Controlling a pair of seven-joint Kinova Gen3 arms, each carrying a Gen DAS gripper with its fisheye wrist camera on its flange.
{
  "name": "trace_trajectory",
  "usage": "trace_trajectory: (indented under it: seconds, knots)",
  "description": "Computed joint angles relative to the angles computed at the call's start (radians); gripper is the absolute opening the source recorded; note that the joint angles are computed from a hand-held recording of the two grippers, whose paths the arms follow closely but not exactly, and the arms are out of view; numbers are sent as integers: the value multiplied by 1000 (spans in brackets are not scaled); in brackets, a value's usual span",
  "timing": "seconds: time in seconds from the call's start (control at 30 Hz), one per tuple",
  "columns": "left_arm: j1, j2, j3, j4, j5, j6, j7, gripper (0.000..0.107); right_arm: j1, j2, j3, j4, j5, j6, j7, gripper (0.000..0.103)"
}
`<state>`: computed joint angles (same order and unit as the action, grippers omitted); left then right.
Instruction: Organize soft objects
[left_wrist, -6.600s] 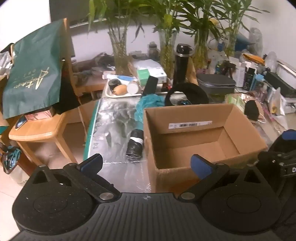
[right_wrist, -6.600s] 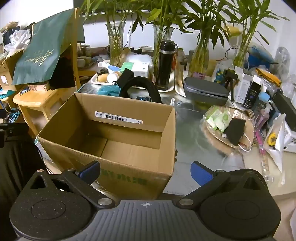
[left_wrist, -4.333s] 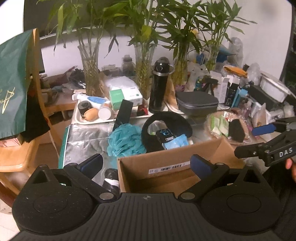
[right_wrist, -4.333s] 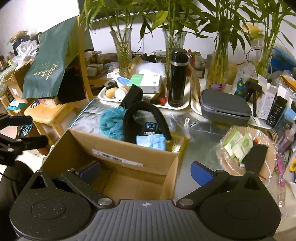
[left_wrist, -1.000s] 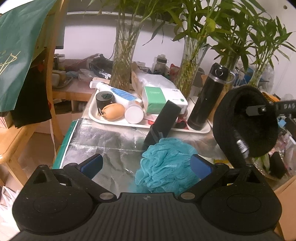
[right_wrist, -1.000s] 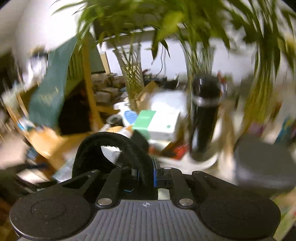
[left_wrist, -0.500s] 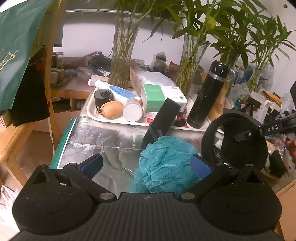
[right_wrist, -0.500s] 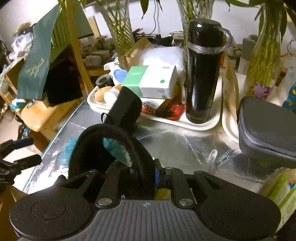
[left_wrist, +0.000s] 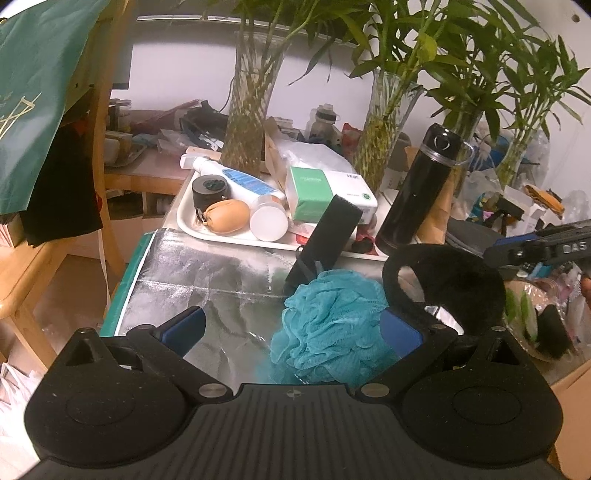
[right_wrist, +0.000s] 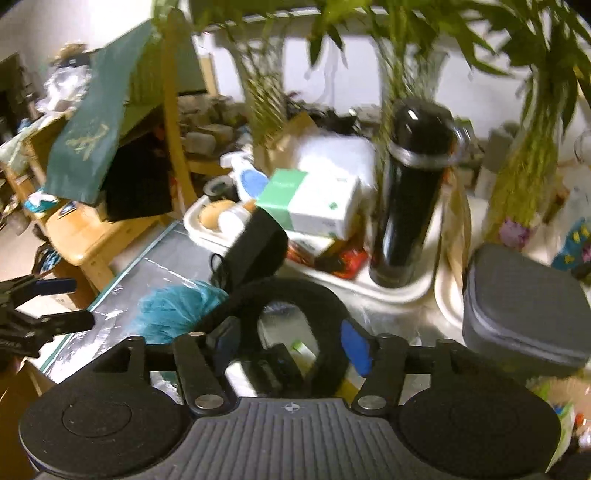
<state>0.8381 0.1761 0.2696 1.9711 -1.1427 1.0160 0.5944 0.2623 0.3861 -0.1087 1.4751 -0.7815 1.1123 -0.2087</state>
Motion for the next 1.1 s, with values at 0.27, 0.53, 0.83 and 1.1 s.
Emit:
trace_trajectory:
  seconds: [0.27, 0.53, 0.83, 1.1]
  knots:
    - [2, -1, 1, -1, 4, 5, 3, 103, -47, 32, -5, 0, 74, 23, 91, 61]
    - [-1, -2, 0, 1, 10, 2, 6, 103, -104, 70, -18, -30, 203, 8, 55, 53]
    - [-9, 3, -2, -9, 14, -11, -8, 103, -167, 107, -36, -41, 288, -74, 21, 54]
    - [-11, 2, -8, -10, 12, -27, 2, 103, -181, 104, -50, -23, 329, -111, 9, 30]
